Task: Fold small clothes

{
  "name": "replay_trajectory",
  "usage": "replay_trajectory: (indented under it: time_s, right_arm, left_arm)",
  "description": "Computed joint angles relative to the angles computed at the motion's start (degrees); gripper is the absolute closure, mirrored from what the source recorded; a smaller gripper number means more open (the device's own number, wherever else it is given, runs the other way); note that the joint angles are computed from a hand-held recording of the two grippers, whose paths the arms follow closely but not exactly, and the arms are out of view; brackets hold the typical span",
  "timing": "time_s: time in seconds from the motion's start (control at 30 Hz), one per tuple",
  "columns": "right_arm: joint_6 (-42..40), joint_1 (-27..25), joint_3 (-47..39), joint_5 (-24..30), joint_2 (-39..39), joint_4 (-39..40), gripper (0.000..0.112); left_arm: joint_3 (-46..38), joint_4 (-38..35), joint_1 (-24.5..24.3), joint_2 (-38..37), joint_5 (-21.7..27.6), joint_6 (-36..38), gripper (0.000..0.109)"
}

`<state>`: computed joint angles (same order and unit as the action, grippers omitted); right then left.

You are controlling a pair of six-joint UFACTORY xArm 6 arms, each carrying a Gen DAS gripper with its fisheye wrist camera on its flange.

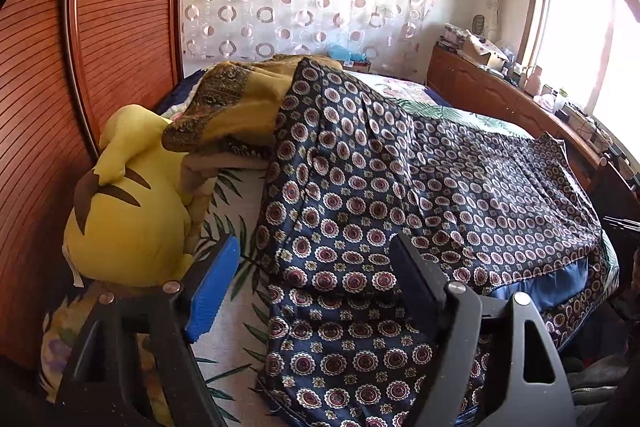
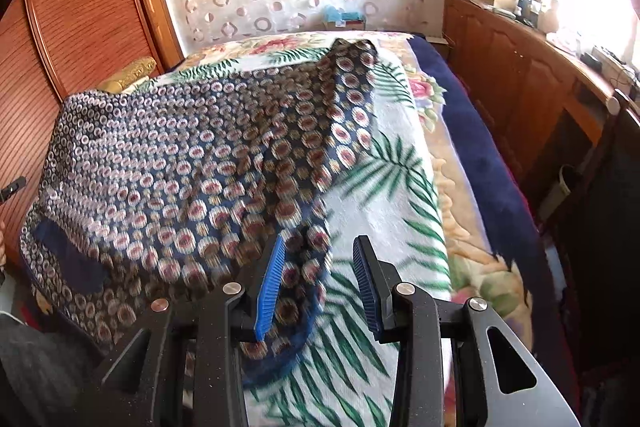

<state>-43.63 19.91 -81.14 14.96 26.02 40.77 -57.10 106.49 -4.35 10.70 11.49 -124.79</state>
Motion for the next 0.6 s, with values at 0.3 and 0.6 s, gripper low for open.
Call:
replay_trajectory:
  time_s: [0.3,0.6]
  right_arm:
    - [1.47,0.75,1.78,-0.67,0.05,-3.34,0.075]
    - [0.57,-0.43,4.13,0.53,-2.17,-7.25,0.11]
  left_arm:
    - [-1.08,0.7,-0.26,1.22,-0.46,-1.22,0.031]
    - [-0.83,1.36,-0.31,1.28,-0.39,-2.11,0.031]
